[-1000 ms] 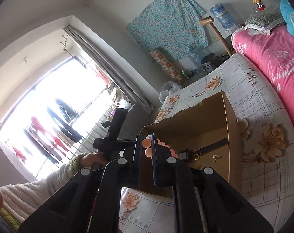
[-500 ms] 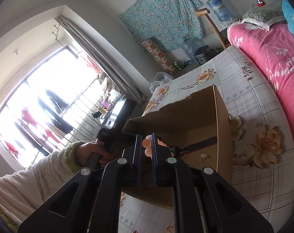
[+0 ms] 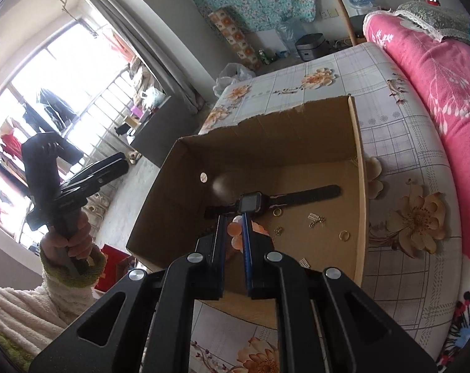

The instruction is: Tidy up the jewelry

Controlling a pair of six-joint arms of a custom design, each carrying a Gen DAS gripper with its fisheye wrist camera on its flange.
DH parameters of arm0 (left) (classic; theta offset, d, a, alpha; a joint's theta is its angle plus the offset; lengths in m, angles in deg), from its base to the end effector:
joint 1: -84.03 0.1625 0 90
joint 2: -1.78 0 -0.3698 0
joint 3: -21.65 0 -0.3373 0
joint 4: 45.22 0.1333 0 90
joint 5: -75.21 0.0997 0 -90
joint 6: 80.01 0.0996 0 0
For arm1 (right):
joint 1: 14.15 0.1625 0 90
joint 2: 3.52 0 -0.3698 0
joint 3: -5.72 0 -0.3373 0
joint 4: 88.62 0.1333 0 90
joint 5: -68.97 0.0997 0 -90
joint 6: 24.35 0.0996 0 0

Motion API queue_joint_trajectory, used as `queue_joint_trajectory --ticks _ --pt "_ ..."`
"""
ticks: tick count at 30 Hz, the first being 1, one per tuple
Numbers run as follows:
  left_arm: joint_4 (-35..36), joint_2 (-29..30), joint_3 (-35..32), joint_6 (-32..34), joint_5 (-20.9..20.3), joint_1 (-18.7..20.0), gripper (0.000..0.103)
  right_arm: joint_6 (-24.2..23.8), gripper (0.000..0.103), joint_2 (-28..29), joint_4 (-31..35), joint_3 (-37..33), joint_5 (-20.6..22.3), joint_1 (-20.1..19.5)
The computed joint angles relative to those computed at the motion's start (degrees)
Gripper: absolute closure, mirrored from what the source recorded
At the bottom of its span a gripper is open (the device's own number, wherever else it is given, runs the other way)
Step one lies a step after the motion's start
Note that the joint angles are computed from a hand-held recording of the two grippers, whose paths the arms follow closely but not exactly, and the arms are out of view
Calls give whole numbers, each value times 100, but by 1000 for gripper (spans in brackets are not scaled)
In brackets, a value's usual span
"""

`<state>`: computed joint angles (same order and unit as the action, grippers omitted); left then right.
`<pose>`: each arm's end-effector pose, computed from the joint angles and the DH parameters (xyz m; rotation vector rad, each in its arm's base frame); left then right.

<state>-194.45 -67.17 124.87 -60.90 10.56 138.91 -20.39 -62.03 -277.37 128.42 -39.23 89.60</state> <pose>-0.1667 -0.5429 0.2782 1.1059 2.4533 -0.6732 0.2124 -0.4379 0.1528 0.0992 -2.7822 0.9232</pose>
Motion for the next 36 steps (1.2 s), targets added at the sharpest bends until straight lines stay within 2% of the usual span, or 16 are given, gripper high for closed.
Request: queue_joint_trajectory --ticks 5,11,16,17,20,22,25,29,33,36 --pt "-356 -154 204 -103 -154 372 25 382 93 152 1581 -650 -210 19" --pt "-411 -246 292 -228 -387 713 25 810 93 450 3533 -1518 -157 -96" --pt "-465 -262 277 -237 -522 884 25 1245 92 796 5298 -2323 -893 -26" --pt "-485 -261 280 -227 -548 911 25 1303 92 821 5489 -2406 -934 -31" --pt "-544 -263 313 -204 -588 954 25 1418 82 821 5745 -2521 -1186 28" --pt "-591 -273 341 -154 -566 947 25 1445 82 823 5823 -2586 -1428 118" --pt "-696 -283 426 -31 -576 976 25 1473 82 826 5886 -2686 -1521 179" --pt "-613 -324 485 -98 -745 1043 25 1693 65 923 6154 -2927 -1353 135" --pt "-659 -437 651 -113 -856 1050 25 1779 52 916 5965 -2927 -900 50" --pt "-599 -551 727 -208 -943 1057 25 1958 52 926 5710 -2863 -994 121"
